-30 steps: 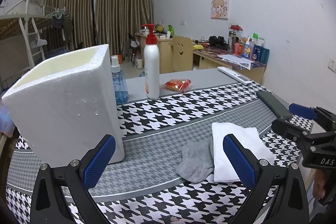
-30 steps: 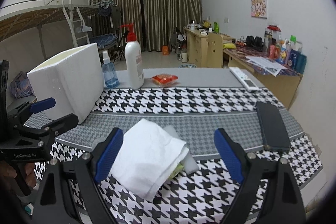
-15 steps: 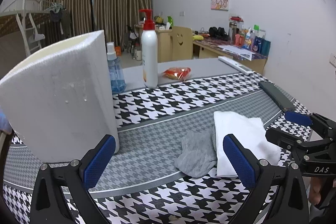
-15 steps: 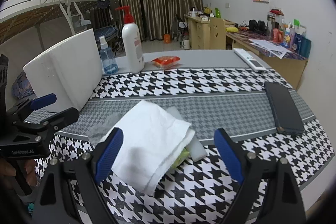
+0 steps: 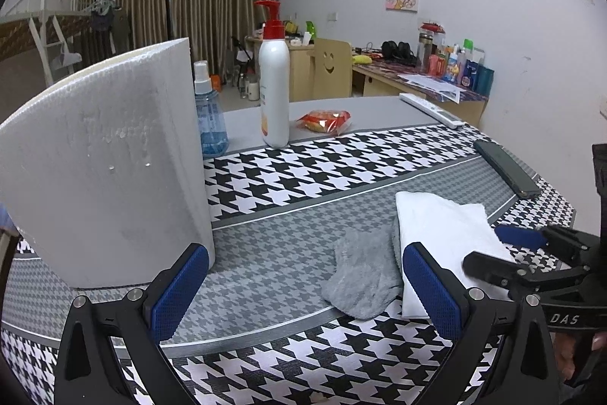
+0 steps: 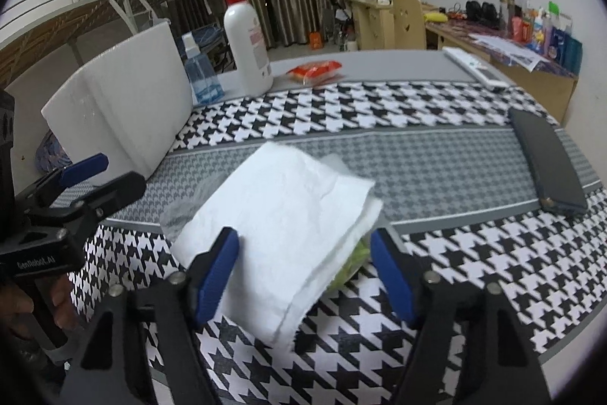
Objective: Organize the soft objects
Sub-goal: 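Lower the right tool onto the white cloth and close on it, then lift the white cloth with the right tool while the left tool moves toward the tissue pack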
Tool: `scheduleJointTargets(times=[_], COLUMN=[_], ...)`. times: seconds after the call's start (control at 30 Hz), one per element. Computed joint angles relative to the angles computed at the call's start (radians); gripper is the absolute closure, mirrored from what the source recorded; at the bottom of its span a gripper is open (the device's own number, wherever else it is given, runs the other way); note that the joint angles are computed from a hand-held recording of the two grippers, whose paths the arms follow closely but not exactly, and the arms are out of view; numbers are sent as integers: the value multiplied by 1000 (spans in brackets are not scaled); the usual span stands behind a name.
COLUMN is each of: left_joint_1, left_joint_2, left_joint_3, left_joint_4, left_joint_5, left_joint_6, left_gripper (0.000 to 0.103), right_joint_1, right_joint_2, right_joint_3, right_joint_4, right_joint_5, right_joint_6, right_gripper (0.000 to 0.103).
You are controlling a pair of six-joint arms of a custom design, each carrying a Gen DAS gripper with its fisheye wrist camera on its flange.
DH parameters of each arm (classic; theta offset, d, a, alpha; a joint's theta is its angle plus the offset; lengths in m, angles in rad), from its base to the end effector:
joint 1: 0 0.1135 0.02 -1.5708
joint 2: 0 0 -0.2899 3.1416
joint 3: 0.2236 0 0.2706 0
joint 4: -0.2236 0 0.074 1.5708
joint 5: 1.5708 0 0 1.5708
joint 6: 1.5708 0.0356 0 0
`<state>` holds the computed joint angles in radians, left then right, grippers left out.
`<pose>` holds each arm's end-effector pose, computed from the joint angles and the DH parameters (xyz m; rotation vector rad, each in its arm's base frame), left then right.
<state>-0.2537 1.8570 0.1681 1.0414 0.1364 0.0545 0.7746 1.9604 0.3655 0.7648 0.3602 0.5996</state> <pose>0.2093 -0.0593 0.0566 0.4158 2.1845 -0.2610 0.1919 0.1702 0.0372 -0.0397 2.3461 0.2470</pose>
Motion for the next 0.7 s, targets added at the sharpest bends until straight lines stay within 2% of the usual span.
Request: scheduleJointTargets(times=[0.13,0.27,0.37,0.7], left_joint_1=[0,1,-1,-34], left_joint_2=[5,10,13,12], left_joint_3=[14,18,18,27], left_joint_4=[-16,-18,-19,-33], left_joint_5=[1,2,2,3], left_joint_6=[3,3,4,20], left_gripper=[1,1,1,1], right_joint_1=[0,-2,0,-26], right_joint_2=[8,4,-25,-154], right_joint_3=[12,6,-9,-118], right_joint_4=[-19,-16,-20,70], right_joint_5=[-1,-10,-7,-4], right_joint_6=[-5,-10,-12,-18], right_gripper=[51,77,87,90])
